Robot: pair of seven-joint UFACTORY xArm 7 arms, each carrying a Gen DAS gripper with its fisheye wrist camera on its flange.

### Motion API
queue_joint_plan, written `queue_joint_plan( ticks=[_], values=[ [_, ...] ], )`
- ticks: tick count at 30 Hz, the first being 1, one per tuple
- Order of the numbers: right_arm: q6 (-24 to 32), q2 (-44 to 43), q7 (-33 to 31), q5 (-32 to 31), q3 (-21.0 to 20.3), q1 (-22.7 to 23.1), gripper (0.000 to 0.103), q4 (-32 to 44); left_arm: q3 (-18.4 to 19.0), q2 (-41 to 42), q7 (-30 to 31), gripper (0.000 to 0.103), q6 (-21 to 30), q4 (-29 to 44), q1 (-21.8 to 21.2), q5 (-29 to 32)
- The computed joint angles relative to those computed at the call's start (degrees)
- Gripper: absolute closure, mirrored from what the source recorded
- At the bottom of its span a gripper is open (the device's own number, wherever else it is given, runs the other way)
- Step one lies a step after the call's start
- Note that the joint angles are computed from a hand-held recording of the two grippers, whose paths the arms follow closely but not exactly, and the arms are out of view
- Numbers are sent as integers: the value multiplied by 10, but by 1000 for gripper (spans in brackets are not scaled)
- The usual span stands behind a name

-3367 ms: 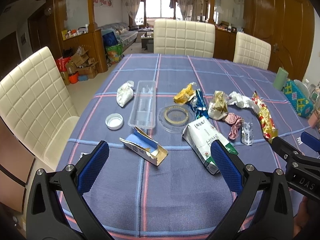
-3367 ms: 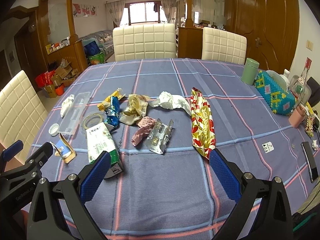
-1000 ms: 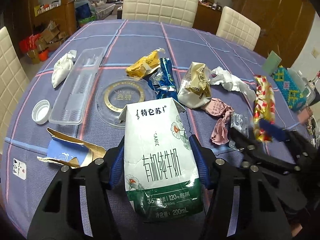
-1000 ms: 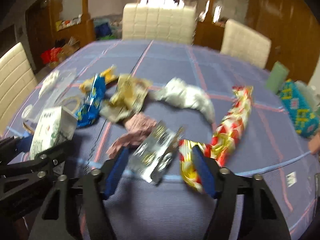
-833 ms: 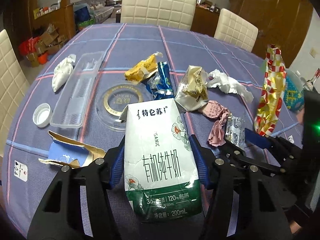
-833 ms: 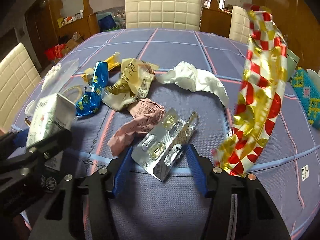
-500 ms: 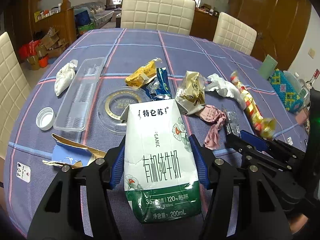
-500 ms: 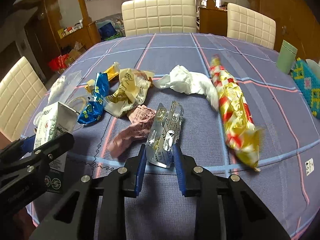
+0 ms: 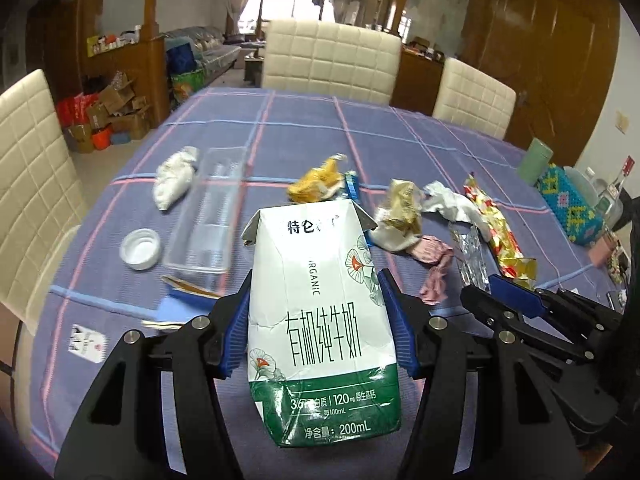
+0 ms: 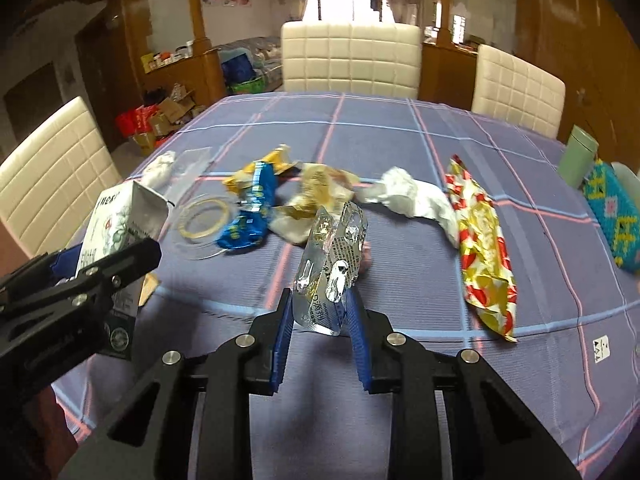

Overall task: Collect trash
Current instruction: 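Carry the milk carton and blister pack toward the clear bin on the chair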

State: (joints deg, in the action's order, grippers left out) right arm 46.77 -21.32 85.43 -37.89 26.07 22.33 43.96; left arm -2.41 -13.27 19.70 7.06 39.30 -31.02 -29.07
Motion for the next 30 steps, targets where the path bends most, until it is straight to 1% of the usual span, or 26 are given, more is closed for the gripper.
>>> queue_joint_plan(
  ticks=[2, 4, 7, 9, 13, 16, 19, 21, 25, 28, 30],
  values=[
    [0, 14, -4, -3, 4, 2, 77, 13, 5, -6, -2, 44, 0, -6, 7, 2],
    [-15, 28, -4, -13, 4, 5, 77, 23, 12, -13, -3, 44, -1, -15, 13, 3],
    [-6, 65, -8, -29, 6, 12, 77, 56, 26, -23, 4, 44, -4, -24, 16, 2],
    [2, 92, -11, -43, 3, 23, 77, 81, 34, -33, 7, 44, -13, -35, 21, 6],
    [14, 155, -25, -70, -11, 51, 77, 140, 66, -49, 20, 44, -31, -53, 28, 17],
    [24, 197, -39, -89, -23, 76, 76, 183, 75, -43, 8, 44, -44, -54, 58, 40],
    [34, 231, -53, -105, -39, 101, 76, 219, 96, -29, 4, 44, -39, -40, 77, 50],
    [36, 253, -62, -111, -51, 117, 76, 241, 93, -18, -6, 44, -39, -32, 103, 62],
    [38, 280, -85, -104, -78, 144, 76, 271, 96, 9, -6, 44, -42, -12, 134, 70],
    [41, 297, -98, -99, -97, 163, 76, 290, 103, 36, 1, 44, -40, 12, 152, 60],
    [42, 306, -103, -96, -108, 172, 76, 300, 99, 50, 8, 44, -41, 23, 169, 56]
  ],
)
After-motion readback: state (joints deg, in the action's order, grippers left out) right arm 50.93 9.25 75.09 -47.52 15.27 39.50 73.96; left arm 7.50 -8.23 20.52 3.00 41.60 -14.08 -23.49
